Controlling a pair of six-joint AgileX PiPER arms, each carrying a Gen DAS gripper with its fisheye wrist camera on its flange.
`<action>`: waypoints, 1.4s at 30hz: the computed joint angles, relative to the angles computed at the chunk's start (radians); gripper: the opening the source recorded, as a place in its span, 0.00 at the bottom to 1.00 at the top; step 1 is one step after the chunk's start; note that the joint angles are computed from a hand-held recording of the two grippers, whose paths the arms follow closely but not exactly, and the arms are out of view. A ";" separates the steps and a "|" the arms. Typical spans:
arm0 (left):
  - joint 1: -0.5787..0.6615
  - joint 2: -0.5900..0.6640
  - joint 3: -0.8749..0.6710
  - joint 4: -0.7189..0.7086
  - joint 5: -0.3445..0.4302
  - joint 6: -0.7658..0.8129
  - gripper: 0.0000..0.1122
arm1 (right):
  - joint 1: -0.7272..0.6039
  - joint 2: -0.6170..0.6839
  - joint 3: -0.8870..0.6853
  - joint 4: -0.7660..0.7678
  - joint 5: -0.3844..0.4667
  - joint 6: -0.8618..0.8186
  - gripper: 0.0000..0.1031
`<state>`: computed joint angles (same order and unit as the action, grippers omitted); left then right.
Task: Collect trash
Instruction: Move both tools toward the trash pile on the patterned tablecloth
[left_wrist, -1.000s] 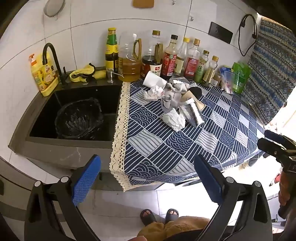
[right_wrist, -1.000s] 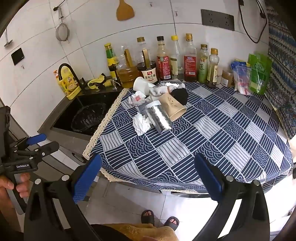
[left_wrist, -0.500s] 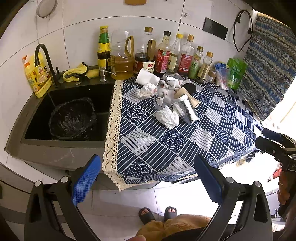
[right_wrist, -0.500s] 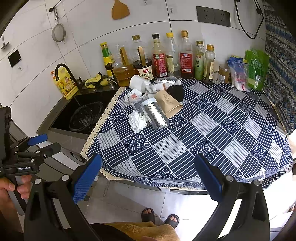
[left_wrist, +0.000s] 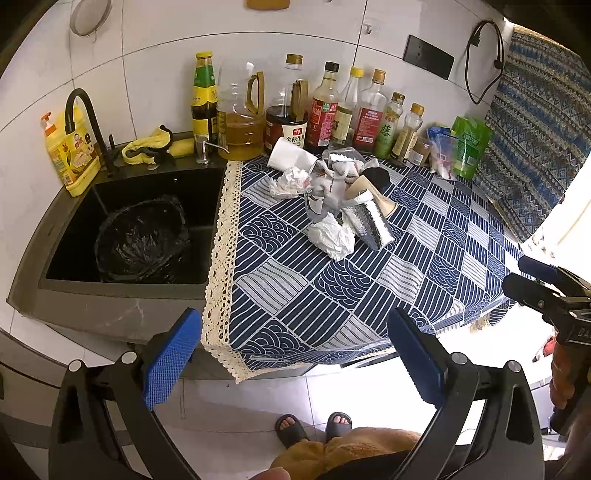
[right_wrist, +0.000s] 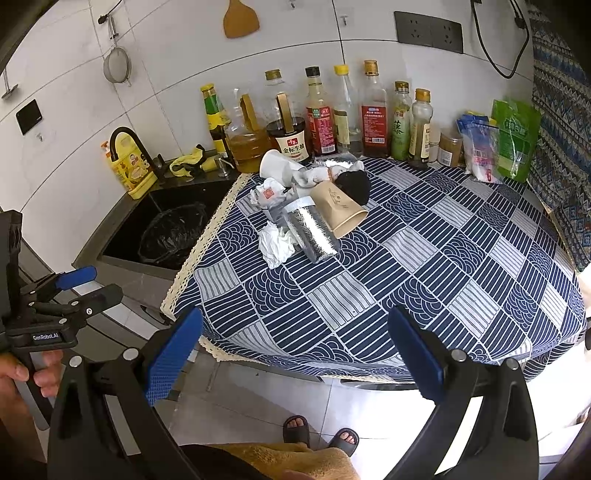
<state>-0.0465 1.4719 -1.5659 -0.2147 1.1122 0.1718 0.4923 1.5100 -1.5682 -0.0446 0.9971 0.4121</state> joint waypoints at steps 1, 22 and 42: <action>-0.001 -0.003 0.004 0.003 -0.003 -0.001 0.86 | 0.001 0.000 0.002 -0.003 -0.001 0.003 0.96; 0.070 0.035 -0.021 -0.092 0.030 0.127 0.86 | 0.060 0.018 -0.018 -0.093 0.021 0.123 0.96; 0.021 0.164 -0.163 -0.055 0.065 0.055 0.86 | -0.049 0.119 -0.123 0.052 0.048 -0.050 0.96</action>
